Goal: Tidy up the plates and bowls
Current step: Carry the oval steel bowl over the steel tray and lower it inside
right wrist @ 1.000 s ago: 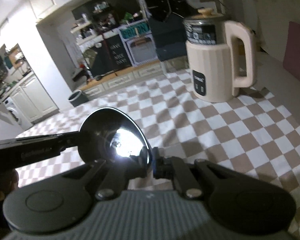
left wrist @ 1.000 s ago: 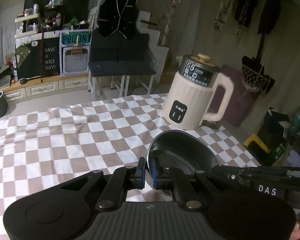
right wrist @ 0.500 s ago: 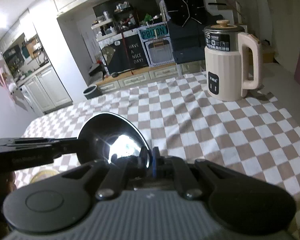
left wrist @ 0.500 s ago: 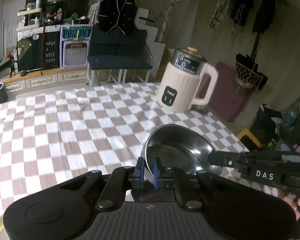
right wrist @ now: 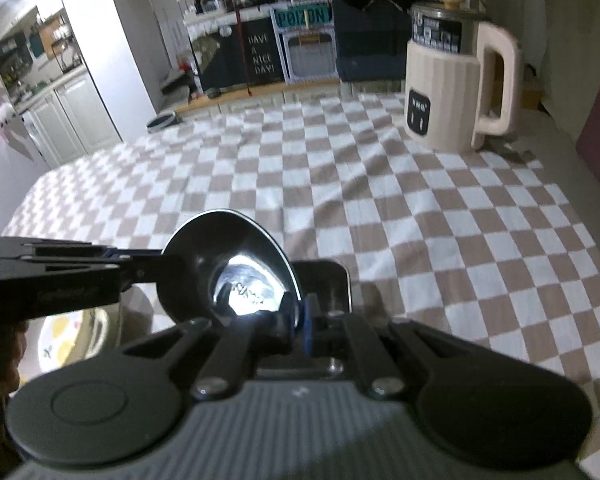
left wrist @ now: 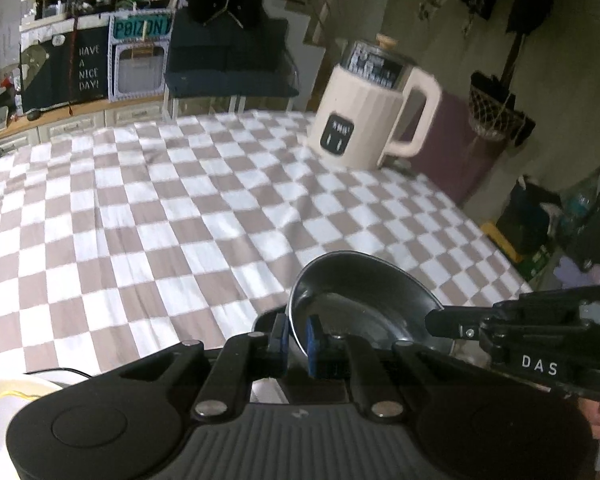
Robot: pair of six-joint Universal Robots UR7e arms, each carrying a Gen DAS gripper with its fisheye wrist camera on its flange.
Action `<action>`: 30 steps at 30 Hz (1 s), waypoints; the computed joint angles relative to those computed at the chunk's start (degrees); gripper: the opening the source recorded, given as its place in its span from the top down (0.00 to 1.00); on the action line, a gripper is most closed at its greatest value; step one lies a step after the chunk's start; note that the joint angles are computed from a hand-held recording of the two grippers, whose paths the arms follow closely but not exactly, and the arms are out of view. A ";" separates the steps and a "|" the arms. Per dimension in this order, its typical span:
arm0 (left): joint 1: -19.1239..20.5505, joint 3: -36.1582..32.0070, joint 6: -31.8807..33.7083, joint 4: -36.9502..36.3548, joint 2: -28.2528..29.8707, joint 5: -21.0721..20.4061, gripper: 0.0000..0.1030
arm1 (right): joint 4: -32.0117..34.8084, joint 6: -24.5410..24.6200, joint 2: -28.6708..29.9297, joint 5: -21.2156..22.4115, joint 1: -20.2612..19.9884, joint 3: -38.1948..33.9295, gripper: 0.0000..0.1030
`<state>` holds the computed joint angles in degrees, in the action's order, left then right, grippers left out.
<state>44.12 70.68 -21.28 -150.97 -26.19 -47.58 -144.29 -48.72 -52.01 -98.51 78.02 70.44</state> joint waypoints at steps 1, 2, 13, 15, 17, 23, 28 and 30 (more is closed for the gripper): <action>0.10 -0.36 -0.25 1.01 0.29 0.01 0.91 | 0.36 0.32 0.55 -1.13 0.11 -0.56 0.94; 0.20 -0.86 -0.24 2.25 0.64 -0.01 0.91 | 0.66 0.53 0.95 -2.09 0.19 -0.96 0.94; 0.81 -3.54 2.34 4.23 2.79 0.88 0.91 | -0.07 -0.53 3.21 -9.61 1.22 -1.06 0.93; 0.90 -3.64 2.47 4.23 2.86 0.89 0.91 | -0.18 -0.81 3.33 -10.24 1.20 -0.90 0.93; 1.06 -3.77 2.76 4.10 2.94 0.66 0.91 | -1.05 -1.20 3.56 -10.91 1.32 -0.52 0.93; 1.20 -4.49 4.35 3.41 3.76 0.42 0.91 | -2.84 -1.46 5.50 -13.00 1.63 -1.18 0.93; 1.35 -5.22 5.20 3.87 4.36 0.30 0.91 | -3.04 -0.99 6.50 -13.69 1.61 -1.82 0.92; 1.46 -5.14 5.90 3.22 4.49 0.28 0.91 | -2.60 -0.79 6.82 -13.56 1.49 -2.46 0.92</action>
<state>45.59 65.54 -15.38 -147.75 -21.71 -47.30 -146.89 -49.51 -45.19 -112.07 79.50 67.97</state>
